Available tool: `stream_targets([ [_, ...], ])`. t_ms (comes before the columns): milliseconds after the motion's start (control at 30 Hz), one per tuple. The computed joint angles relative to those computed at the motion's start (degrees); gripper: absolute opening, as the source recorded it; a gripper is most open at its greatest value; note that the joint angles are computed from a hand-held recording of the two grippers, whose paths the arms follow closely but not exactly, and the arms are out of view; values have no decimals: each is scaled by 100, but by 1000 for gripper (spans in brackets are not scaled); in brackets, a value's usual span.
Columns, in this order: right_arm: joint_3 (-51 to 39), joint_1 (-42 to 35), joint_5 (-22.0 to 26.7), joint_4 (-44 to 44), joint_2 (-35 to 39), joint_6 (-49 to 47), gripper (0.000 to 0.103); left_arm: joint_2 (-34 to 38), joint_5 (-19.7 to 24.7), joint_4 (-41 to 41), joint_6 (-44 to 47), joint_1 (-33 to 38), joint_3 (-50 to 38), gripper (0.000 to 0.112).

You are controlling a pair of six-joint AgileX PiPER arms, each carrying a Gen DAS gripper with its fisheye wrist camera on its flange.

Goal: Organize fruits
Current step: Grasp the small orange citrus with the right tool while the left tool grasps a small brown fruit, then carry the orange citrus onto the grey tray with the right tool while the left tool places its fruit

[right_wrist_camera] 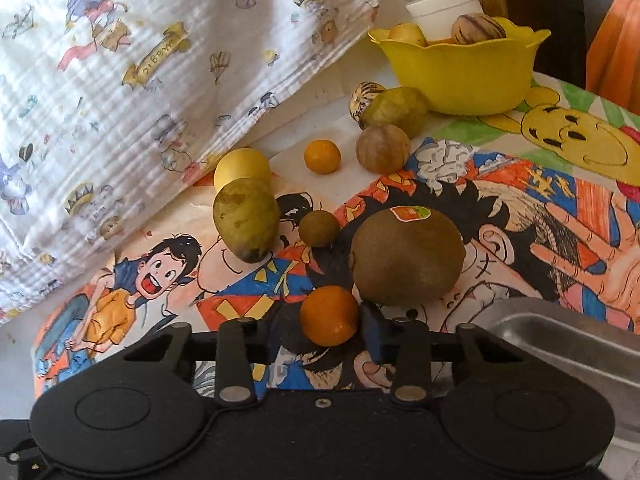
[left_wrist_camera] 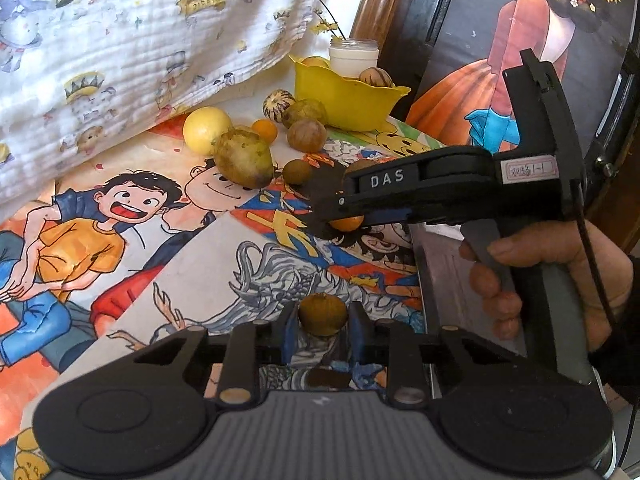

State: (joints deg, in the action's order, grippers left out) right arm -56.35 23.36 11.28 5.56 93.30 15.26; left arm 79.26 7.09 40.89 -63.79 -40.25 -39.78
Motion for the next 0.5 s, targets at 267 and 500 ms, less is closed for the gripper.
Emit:
stream_targets([
  [267,115,-27,-14,432,-92,-512,33,91,-1,-38,-21,32,-91,29],
  [500,596,-209,64,2361,-693,-2356,33,-87,328,-108,26,-106,-210,29],
])
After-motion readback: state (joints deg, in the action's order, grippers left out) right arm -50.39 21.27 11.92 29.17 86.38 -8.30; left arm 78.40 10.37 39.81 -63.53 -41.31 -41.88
